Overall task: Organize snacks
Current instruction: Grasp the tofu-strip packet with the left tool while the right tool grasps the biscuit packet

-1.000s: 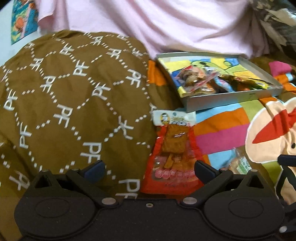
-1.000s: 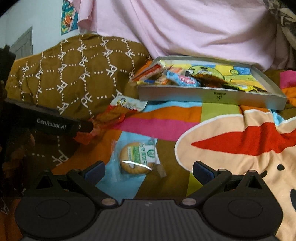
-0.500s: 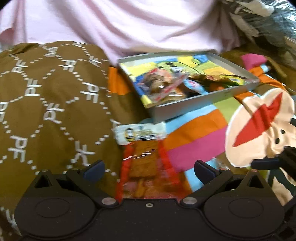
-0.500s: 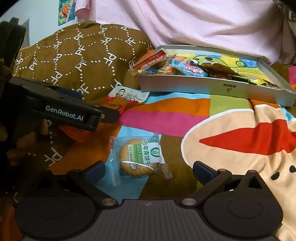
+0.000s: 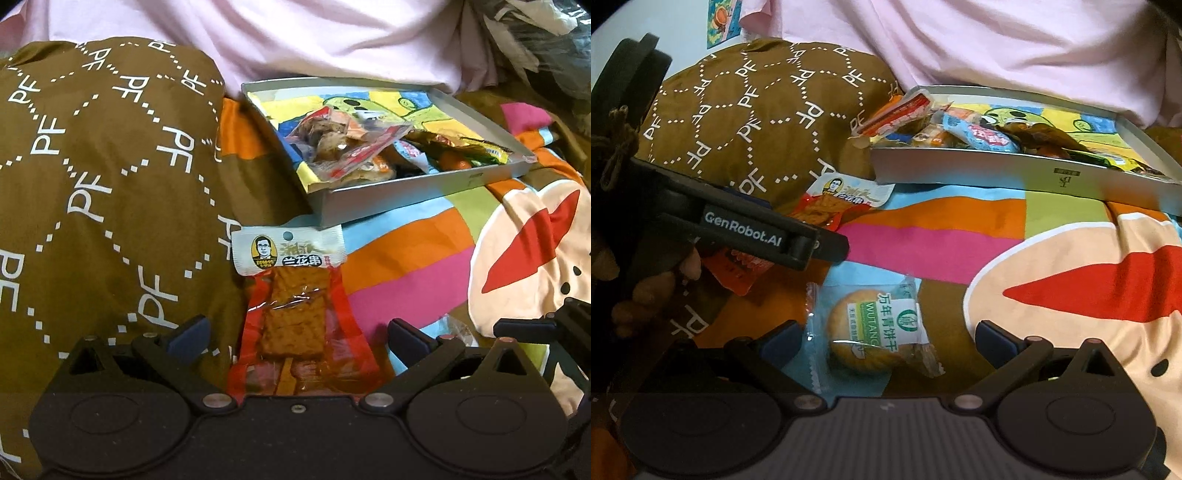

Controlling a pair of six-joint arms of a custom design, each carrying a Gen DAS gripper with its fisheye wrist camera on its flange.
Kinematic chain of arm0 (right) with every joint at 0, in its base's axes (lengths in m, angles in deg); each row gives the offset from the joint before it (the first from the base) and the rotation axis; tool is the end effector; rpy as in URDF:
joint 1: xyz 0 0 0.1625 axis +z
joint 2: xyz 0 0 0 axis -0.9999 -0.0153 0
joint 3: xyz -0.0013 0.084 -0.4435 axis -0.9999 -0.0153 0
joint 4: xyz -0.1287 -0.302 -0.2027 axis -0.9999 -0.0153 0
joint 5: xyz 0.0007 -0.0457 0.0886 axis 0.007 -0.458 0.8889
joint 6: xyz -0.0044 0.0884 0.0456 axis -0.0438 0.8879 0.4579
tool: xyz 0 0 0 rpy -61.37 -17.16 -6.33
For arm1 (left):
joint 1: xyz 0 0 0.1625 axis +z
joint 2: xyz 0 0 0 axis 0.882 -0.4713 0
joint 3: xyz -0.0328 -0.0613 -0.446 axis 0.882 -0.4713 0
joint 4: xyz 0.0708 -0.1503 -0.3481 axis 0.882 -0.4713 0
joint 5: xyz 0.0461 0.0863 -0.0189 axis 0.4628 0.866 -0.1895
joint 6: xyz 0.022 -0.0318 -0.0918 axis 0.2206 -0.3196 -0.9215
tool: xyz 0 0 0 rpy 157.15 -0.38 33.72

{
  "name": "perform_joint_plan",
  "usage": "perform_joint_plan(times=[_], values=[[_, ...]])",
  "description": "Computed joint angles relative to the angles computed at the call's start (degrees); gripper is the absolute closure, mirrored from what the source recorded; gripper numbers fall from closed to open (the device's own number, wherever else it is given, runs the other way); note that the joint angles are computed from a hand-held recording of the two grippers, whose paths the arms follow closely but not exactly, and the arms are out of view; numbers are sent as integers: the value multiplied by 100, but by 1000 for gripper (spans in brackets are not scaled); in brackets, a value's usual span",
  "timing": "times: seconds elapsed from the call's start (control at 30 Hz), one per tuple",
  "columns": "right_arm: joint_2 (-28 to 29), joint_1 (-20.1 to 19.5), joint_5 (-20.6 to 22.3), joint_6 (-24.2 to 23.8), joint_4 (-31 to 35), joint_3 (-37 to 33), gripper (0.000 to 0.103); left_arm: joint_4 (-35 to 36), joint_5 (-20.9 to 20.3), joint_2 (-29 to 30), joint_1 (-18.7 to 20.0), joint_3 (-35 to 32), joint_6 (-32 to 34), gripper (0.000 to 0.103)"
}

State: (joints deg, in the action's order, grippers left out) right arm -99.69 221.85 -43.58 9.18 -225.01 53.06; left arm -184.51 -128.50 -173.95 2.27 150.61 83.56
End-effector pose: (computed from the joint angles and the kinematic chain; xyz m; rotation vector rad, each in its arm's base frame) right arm 0.3799 -0.3127 -0.0540 0.8559 -2.3026 0.8721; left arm 0.0192 -0.3847 0.3291 0.8164 2.3491 -0.8833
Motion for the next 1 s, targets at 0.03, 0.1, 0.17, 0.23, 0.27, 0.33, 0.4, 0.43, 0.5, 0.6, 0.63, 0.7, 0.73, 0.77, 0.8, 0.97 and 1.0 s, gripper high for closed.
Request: perform_joint_plan(times=[0.03, 0.1, 0.17, 0.23, 0.27, 0.33, 0.4, 0.43, 0.5, 0.6, 0.63, 0.7, 0.73, 0.77, 0.8, 0.97, 1.0], values=[[4, -6, 27, -22, 5, -2, 2, -23, 21, 14, -3, 6, 40, 5], [5, -26, 91, -64, 46, -7, 9, -53, 33, -1, -11, 38, 90, 7], [6, -42, 156, -91, 72, -11, 18, 8, 23, -23, -9, 27, 100, 11], [9, -52, 198, -120, 92, -19, 20, 167, -16, -70, 1, -15, 58, 18], [12, -52, 203, -121, 95, -25, 22, 241, -36, -96, 7, -33, 18, 20], [6, -69, 252, -111, 87, -15, 25, 453, -116, -151, 43, -99, -114, 29], [-2, -73, 280, -98, 79, -2, 27, 714, -213, -203, 74, -185, -336, 33], [-1, -78, 288, -106, 71, 2, 28, 807, -239, -219, 84, -216, -427, 35], [-4, -77, 302, -122, 56, 18, 30, 890, -292, -242, 112, -245, -516, 37], [-7, -75, 325, -144, 44, 26, 33, 906, -322, -261, 128, -260, -636, 39], [-14, -76, 339, -145, 35, 42, 34, 911, -334, -265, 133, -266, -671, 40], [-21, -83, 366, -138, 38, 49, 38, 898, -366, -273, 153, -274, -729, 43], [-22, -87, 377, -126, 45, 50, 40, 898, -369, -275, 161, -283, -779, 49], [-30, -95, 397, -108, 46, 57, 43, 916, -348, -282, 162, -296, -836, 52], [-32, -101, 407, -90, 40, 63, 45, 968, -356, -312, 181, -314, -895, 54], [-41, -111, 446, -89, -2, 99, 49, 1105, -370, -399, 166, -315, -1027, 54], [-41, -105, 445, -91, 0, 103, 49, 1144, -329, -433, 126, -295, -1047, 55]])
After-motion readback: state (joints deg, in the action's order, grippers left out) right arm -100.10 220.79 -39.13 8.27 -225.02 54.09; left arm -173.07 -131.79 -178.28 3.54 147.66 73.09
